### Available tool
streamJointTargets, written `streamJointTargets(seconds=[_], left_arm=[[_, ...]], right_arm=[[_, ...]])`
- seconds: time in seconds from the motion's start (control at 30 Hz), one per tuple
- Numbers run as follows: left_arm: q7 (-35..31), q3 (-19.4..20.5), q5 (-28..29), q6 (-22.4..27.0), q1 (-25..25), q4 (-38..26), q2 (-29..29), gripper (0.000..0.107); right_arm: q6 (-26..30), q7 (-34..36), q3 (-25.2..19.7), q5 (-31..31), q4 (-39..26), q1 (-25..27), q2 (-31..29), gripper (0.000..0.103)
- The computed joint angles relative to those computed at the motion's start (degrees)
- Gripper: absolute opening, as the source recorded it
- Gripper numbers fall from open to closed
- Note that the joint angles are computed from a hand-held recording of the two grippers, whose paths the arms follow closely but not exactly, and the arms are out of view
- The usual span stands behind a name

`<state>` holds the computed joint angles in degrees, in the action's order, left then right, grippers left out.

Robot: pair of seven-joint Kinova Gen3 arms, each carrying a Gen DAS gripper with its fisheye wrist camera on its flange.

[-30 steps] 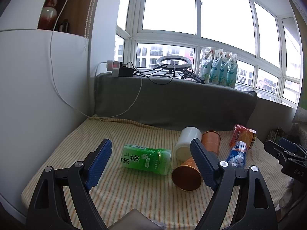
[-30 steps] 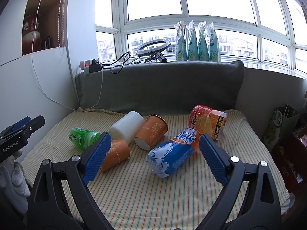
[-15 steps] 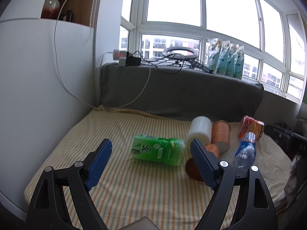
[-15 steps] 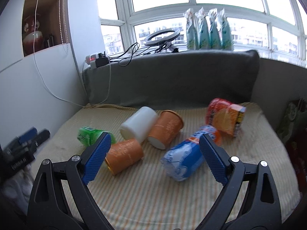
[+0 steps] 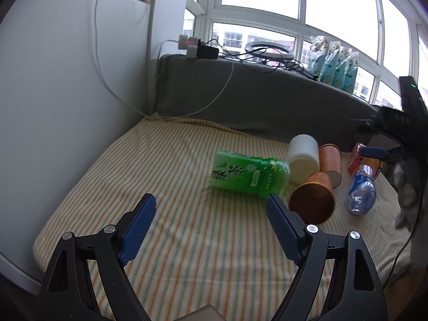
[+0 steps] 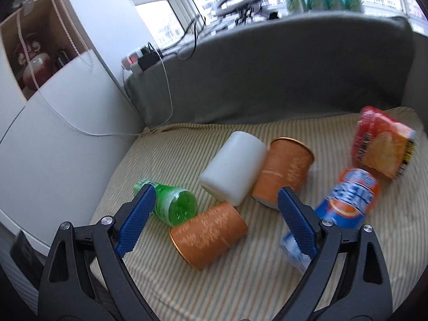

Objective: Flip cup upright
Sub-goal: 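Move the right gripper down onto the white cup and close on it, then lift the white cup with the right gripper and rotate it upright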

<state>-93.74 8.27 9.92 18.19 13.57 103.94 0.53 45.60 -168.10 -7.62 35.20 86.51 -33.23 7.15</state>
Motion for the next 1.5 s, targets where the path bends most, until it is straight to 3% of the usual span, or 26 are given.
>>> streamJointTargets(seconds=[0.2, 0.27, 0.47, 0.73, 1.2, 1.3, 1.5], left_arm=[[-5.8, -0.8, 6.1, 0.1, -1.4, 1.0, 0.0, 0.084], [-7.8, -0.9, 8.4, 0.3, -1.8, 1.2, 0.1, 0.084], [-11.6, -1.3, 13.3, 0.4, -3.2, 1.3, 0.6, 0.084], [-17.1, -1.6, 19.9, 0.0, -5.4, 1.9, 1.1, 0.084], [-17.7, -2.0, 21.9, 0.1, -7.6, 2.0, 1.5, 0.084], [-17.4, -1.9, 21.4, 0.0, -7.5, 2.1, 1.3, 0.084], [-16.7, -2.0, 20.5, -0.4, -7.1, 2.3, 0.8, 0.084]], right_arm=[[0.8, 10.7, -9.4, -14.0, -8.5, 15.4, 6.7, 0.083], [3.1, 14.2, -9.2, -18.3, -11.8, 17.1, 8.9, 0.08], [12.7, 22.1, 4.2, -29.2, -22.8, 10.2, 15.6, 0.08], [26.9, 25.2, 6.4, -31.1, -38.2, 10.4, 24.7, 0.08], [50.9, 34.0, 9.1, -29.7, -67.9, 8.1, 40.6, 0.077], [50.7, 34.5, 9.5, -29.5, -68.7, 7.6, 41.0, 0.077], [41.0, 34.2, 10.2, -27.0, -57.0, 5.3, 35.3, 0.076]])
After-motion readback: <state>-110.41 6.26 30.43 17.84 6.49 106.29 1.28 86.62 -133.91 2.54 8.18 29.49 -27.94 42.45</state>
